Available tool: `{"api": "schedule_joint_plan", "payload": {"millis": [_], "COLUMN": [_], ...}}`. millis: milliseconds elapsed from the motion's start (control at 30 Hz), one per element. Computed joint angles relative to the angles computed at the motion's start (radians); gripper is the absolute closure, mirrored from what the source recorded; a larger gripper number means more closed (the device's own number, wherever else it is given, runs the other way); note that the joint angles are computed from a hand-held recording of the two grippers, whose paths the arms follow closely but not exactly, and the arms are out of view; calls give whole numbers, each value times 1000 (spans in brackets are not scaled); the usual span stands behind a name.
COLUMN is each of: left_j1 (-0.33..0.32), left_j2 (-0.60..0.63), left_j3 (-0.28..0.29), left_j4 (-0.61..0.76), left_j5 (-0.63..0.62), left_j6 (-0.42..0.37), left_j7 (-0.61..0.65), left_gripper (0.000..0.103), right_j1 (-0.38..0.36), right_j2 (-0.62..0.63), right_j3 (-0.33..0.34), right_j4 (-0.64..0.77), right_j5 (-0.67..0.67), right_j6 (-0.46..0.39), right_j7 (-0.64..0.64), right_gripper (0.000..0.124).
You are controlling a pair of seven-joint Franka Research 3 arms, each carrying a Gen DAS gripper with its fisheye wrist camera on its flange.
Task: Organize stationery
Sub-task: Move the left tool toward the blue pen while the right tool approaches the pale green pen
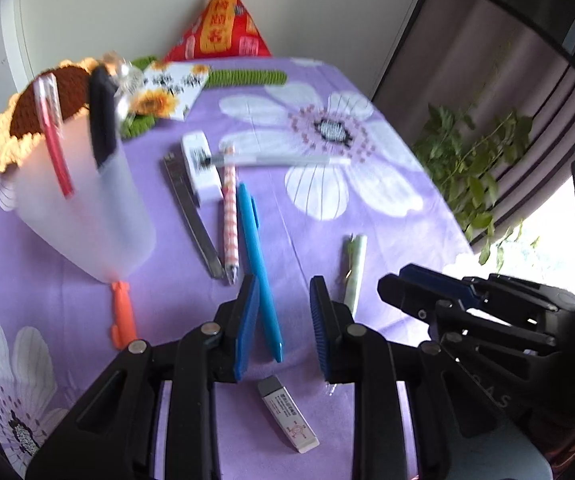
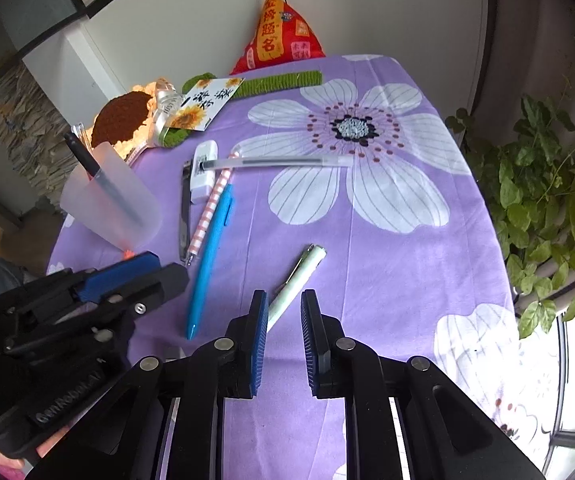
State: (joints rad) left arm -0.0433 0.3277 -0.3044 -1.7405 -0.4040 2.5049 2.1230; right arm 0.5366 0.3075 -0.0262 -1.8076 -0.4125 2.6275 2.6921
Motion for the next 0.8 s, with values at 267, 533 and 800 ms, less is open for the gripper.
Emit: {"api": "schedule_joint_plan", "payload": {"millis": [267,533,800], "left_j1": [-24,-22,-24], "left_j2": [57,107,108], "left_j3": [19,16,9], "left_j4": [53,113,113], "left_j5": [109,158,186], "left_j6": [-35,-91,-78], "left_j7": [-83,-123,-116], "left_gripper": [82,91,93], "right_j1": [-14,-5,20], "right_j2": [47,99,116], "right_j3": [7,-5,-27], "right_j4": [39,96,113], "right_j5": [78,118,62], "right_j6": [-3,-40,-54], "right_j7": [-64,-107,-160], "right_gripper": [101,101,111]}}
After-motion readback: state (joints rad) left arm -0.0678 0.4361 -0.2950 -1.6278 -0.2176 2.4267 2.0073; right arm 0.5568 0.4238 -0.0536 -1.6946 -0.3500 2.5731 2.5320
